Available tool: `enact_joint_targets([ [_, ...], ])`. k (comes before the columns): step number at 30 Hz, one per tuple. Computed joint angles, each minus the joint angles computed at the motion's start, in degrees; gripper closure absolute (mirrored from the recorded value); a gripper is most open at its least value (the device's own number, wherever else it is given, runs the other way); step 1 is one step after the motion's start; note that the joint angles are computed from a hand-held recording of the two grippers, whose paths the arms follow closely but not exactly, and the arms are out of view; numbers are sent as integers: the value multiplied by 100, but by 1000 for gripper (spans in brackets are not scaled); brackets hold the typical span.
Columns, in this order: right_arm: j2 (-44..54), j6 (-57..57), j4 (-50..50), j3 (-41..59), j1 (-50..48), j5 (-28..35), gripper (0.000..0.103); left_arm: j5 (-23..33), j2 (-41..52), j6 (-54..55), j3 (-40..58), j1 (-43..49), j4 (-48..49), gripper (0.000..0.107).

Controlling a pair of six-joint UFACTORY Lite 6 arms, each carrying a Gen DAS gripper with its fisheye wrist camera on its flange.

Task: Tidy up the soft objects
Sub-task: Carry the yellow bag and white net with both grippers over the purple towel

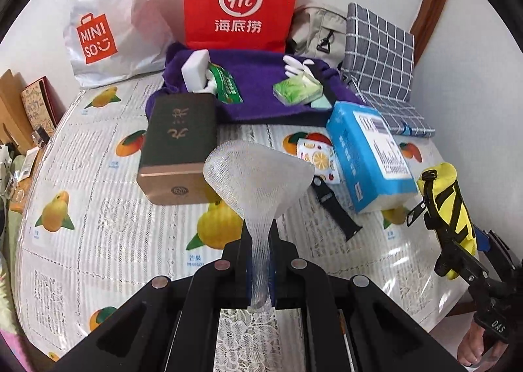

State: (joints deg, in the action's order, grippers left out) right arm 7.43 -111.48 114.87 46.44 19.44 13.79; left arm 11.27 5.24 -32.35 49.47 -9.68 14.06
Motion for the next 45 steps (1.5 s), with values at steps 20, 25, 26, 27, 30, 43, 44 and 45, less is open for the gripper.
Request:
enact_joint_targets([
  [20,1178,3711,-3464,2309,-249,64,37,526,755,1278,1545,467,-993,100],
  [25,1547,4562,-4294,2952,-269,91,37,663,1101,1636,2063,597,-1311,100],
  [26,1658,4740,-4459,3138,-283,129,37,686,1159,1690,2153,620,-1360,100],
  [27,1748,4872,-4586,3280,-296,157,37,707,1225,1754,2247,651,-1414,100],
  [30,2008,5382,-5073,3695,-299,184,37,793,1458,1832,2560,731,-1478,100],
  [43,3658,7745,-7389,6231,-331,763,37,1140,2409,2508,3852,1047,-2024,100],
  [44,3753,7863,-7496,6386,-321,804,37,1162,2472,2502,3953,1060,-2021,100],
  [45,3914,8055,-7670,6640,-310,872,37,1176,2537,2503,4058,1079,-2019,100],
])
